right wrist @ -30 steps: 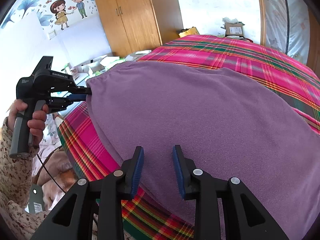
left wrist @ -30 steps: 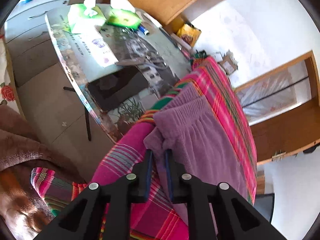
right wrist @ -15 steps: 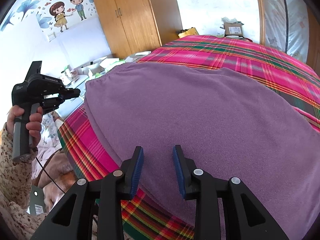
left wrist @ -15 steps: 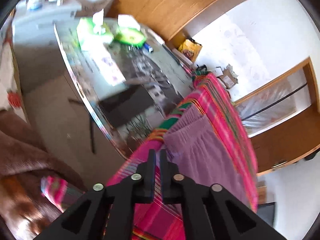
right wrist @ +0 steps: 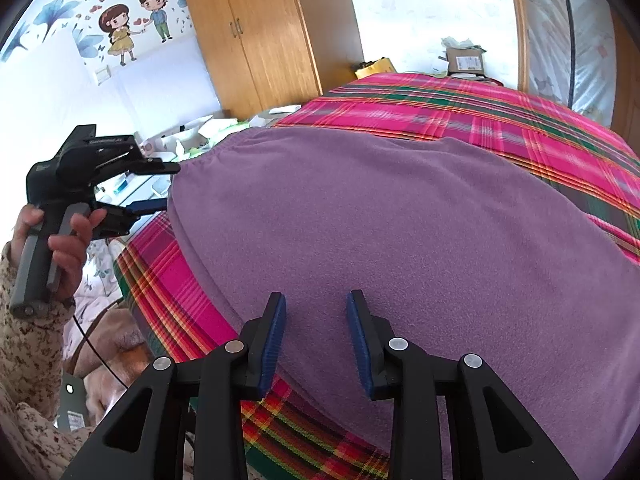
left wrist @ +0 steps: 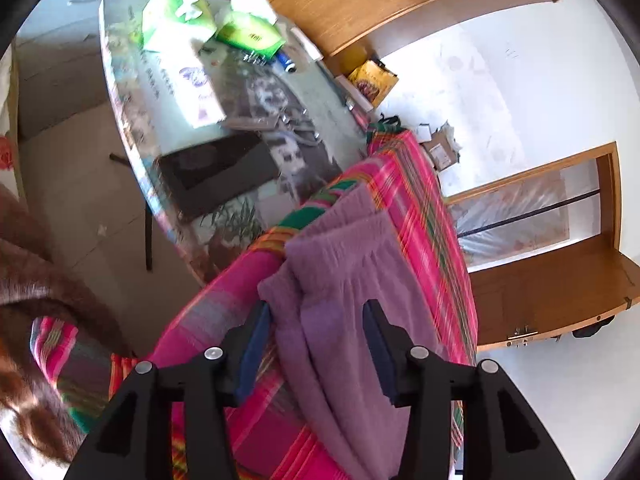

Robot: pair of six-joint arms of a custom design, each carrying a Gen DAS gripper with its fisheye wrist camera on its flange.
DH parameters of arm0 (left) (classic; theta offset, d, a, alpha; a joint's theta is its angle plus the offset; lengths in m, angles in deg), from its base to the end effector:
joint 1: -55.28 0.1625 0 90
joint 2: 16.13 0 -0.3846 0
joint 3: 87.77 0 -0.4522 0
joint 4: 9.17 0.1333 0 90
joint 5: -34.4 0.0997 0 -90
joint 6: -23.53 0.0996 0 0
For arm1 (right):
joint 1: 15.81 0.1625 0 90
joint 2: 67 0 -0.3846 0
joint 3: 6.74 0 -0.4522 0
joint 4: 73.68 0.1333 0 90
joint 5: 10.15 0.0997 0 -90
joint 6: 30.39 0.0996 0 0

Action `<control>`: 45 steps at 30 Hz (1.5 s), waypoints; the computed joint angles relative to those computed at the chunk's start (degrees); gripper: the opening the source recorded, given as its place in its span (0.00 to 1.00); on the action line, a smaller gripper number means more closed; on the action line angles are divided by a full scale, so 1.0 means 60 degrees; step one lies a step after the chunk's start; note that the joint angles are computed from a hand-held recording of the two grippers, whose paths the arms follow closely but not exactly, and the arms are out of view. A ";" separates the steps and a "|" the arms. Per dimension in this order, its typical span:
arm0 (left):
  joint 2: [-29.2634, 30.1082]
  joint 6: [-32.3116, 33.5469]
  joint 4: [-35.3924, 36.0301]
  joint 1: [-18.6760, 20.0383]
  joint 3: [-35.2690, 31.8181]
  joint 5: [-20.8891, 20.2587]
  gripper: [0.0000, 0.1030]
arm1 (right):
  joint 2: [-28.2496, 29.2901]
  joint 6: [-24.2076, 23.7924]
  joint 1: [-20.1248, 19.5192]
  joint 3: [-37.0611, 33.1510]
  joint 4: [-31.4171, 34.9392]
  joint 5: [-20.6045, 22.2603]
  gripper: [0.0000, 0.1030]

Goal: Fold clothes
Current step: 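Grasp the purple waistband edge with the left gripper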

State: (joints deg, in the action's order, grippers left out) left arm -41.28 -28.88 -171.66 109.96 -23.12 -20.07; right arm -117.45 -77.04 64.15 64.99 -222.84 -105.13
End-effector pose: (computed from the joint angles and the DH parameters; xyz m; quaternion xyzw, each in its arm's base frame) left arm -0.3209 -0.7835 0.0246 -0.2213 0.8901 -0.3977 0.0236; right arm -0.0177 -0.8153 0.2778 0.2834 -0.9016 0.2659 0.1901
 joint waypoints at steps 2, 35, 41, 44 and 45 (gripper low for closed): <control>0.0037 -0.0163 0.0089 0.0033 -0.0072 -0.0020 0.49 | 0.0003 -0.0004 -0.0001 0.0009 -0.0027 0.0008 0.32; 0.0302 0.0497 0.0265 -0.0141 -0.0344 0.1086 0.18 | 0.1580 -0.0611 0.0768 -0.1566 -0.0008 -0.0400 0.18; 0.0346 0.0492 0.0542 -0.0071 -0.0528 0.0811 0.31 | 0.1826 -0.0325 0.0839 -0.1762 0.0089 -0.0843 0.18; 0.0334 0.0575 0.0333 -0.0007 -0.0472 0.0612 0.31 | 0.1706 -0.0299 0.0810 -0.1533 -0.0051 -0.0725 0.18; 0.0321 0.0538 0.0136 0.0016 -0.0411 0.0541 0.31 | 0.1659 -0.0292 0.0796 -0.1428 -0.0093 -0.0725 0.18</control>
State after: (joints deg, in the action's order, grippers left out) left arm -39.35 -25.65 -170.84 110.06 -25.58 -16.82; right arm -107.50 -78.79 68.92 56.42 -223.40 -109.48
